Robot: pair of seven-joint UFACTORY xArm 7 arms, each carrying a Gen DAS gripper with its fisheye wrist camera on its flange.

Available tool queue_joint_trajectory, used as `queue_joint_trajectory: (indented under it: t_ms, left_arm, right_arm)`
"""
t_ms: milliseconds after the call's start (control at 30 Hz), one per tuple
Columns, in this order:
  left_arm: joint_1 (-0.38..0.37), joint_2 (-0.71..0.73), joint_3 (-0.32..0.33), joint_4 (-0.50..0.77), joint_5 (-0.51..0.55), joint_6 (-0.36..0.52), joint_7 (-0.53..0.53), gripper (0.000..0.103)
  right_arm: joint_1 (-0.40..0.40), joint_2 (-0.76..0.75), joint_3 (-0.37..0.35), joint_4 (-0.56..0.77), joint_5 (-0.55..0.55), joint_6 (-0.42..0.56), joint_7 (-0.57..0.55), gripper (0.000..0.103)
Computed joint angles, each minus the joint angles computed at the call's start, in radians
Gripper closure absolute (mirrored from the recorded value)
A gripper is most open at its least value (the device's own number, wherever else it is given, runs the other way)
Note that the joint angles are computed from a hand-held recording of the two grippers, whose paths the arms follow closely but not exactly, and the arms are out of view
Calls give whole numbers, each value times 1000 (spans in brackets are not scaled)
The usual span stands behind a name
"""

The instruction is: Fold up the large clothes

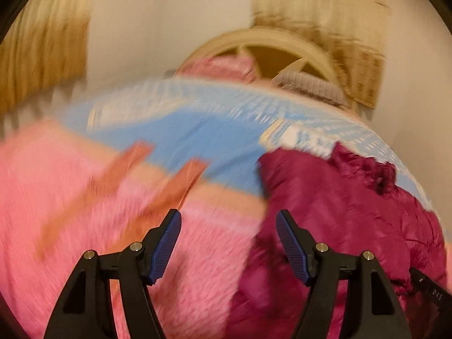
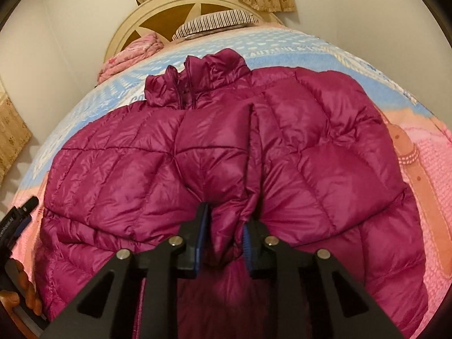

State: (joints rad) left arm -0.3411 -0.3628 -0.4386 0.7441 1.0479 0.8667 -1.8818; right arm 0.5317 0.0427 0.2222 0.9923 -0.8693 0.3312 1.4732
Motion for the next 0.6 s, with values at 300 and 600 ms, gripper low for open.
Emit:
queue_joint_trajectory:
  t_ms: [300, 600]
  left_arm:
    - [-20, 239, 83, 252, 30, -2, 174, 33]
    - [-24, 222, 206, 88, -156, -167, 131, 31]
  right_arm:
    - [16, 23, -6, 19, -32, 19, 8, 71]
    - [19, 34, -13, 19, -25, -28, -28, 49]
